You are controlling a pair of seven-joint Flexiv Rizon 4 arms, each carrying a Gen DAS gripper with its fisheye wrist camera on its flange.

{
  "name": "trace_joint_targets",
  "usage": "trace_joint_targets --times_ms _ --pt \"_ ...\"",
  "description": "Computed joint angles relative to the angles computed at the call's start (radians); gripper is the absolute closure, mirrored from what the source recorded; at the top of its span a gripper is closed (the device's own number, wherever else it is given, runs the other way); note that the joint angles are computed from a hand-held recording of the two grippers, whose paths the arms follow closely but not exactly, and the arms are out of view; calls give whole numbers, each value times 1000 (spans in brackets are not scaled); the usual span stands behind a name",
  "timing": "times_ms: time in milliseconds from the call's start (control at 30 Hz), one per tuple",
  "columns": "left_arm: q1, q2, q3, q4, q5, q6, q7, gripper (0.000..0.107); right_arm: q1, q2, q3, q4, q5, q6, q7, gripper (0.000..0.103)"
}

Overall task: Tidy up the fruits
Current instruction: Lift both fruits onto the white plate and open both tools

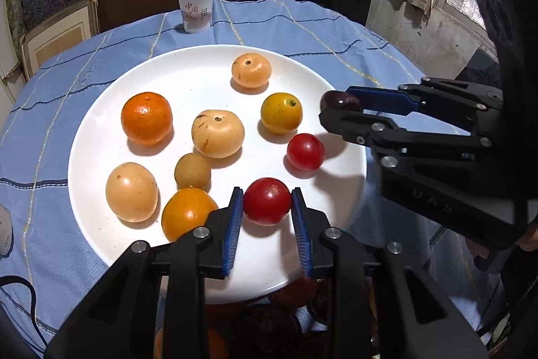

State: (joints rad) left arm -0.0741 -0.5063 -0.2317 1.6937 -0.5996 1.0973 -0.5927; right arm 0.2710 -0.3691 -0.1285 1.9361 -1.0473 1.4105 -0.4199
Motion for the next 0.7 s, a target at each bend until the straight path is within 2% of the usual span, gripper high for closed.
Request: trace_joint_targets --times_ms 167,200,233,300,367,567,700 --pt "-7 -1 4 -2 14 11 -9 78 0 -9 -11 -7 -17 12 23 70" --pt "-7 0 5 -4 16 6 -14 77 3 -7 -19 -5 -30 15 35 68" --pt "-5 1 5 -5 14 0 -16 75 13 -2 -40 -2 -70 21 72 60" --pt "5 9 -6 5 -8 2 -11 62 11 7 -61 -1 -153 35 145 56" --pt "13 18 -20 19 -37 28 8 59 -8 14 -43 -2 -179 32 168 56" --pt "32 64 -37 70 -116 42 67 59 -54 49 8 21 -243 28 237 56" --pt "54 130 -42 151 -219 38 166 59 -85 90 42 66 -319 49 312 56"
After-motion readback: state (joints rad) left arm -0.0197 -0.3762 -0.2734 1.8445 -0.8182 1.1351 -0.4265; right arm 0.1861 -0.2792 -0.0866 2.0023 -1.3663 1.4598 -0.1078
